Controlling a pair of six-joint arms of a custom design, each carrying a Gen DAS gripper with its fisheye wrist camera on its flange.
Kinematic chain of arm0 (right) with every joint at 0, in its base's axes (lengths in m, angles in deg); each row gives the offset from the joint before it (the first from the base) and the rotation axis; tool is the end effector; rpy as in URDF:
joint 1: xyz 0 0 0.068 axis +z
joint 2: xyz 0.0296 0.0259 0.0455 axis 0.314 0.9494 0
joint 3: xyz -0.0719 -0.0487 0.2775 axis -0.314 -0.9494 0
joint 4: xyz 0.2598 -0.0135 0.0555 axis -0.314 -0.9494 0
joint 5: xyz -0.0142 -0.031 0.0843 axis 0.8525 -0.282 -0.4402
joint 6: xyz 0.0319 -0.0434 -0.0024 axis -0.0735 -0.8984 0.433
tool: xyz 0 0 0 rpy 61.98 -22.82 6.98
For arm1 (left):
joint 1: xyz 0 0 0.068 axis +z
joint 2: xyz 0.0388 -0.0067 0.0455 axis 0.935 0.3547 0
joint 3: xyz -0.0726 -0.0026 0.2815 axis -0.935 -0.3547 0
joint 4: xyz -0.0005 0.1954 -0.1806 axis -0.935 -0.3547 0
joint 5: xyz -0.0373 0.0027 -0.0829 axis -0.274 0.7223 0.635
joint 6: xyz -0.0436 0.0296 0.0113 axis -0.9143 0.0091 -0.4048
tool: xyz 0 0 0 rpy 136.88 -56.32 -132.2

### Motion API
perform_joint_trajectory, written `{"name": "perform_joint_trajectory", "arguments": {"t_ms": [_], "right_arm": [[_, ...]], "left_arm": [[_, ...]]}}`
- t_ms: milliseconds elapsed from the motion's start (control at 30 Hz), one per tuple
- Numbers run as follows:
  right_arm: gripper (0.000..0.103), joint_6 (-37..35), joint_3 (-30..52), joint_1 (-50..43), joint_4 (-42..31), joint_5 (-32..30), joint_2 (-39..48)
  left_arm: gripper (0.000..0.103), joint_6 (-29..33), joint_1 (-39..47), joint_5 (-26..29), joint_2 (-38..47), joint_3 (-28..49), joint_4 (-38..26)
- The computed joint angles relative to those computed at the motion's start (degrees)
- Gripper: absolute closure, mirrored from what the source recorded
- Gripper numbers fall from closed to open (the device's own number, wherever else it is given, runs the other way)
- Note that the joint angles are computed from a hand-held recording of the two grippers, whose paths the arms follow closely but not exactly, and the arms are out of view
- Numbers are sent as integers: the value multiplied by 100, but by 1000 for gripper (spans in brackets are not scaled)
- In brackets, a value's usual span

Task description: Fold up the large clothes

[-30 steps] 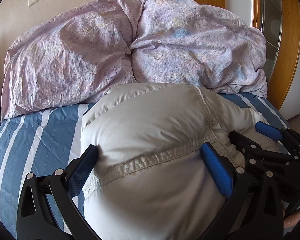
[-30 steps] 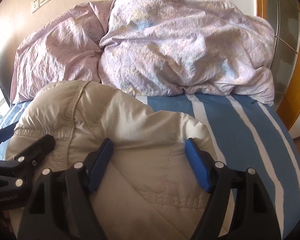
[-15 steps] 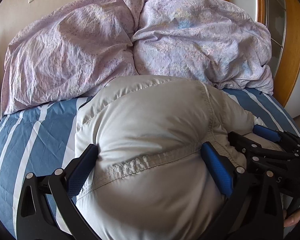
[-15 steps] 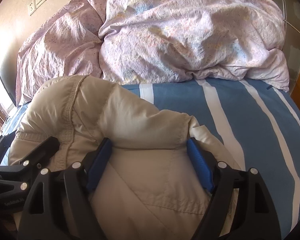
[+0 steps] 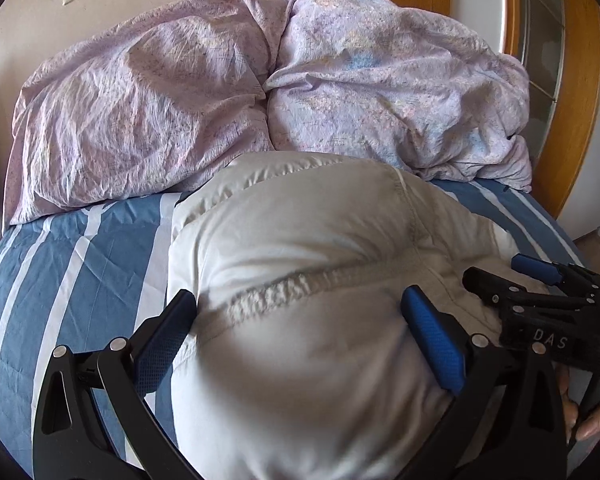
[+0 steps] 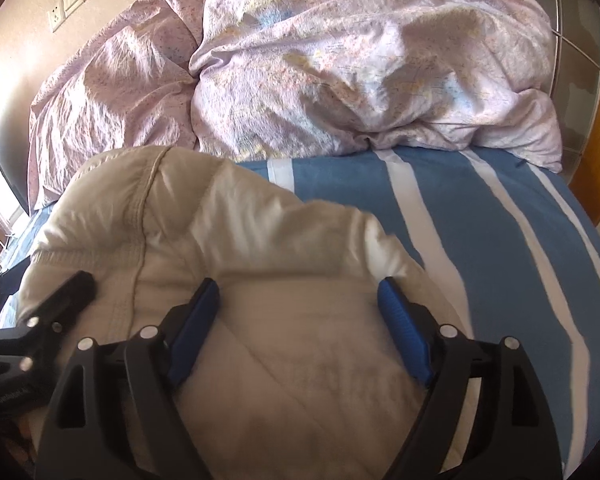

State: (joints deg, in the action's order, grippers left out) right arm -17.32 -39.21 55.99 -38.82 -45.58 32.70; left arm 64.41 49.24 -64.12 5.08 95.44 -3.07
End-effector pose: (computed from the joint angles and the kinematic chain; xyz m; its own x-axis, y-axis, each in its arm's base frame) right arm 0.2671 0.1942 0.0753 -0.7280 0.1768 -0.6624 -0.0017 0.9657 0.2596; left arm 0.2687 -0.0939 0.1408 -0.6556 0.1260 -0.7445 0.2020 0.9793 -0.0121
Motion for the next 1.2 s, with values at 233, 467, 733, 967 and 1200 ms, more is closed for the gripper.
{"name": "perform_joint_trajectory", "arguments": {"t_ms": [233, 467, 733, 967, 1200], "right_arm": [[4, 739, -1920, -1349, 1303, -2499, -1079], [4, 903, -1908, -2326, 1767, -4441, -179], [2, 1194, -1440, -2328, 2572, -5494, 1069], [2, 1515, -1092, -2091, 3418, -5965, 1768], [2, 1543, -974, -1673, 3892, -5660, 1914]], "left_arm": [[1, 599, 1758, 2608, -1380, -559, -1120], [1, 904, 2711, 3813, -816, -220, -1790], [1, 888, 2627, 4193, -168, -8, -1790], [1, 735, 2772, 4873, 569, 196, -1564], [1, 664, 2930, 5239, 938, 372, -1491]]}}
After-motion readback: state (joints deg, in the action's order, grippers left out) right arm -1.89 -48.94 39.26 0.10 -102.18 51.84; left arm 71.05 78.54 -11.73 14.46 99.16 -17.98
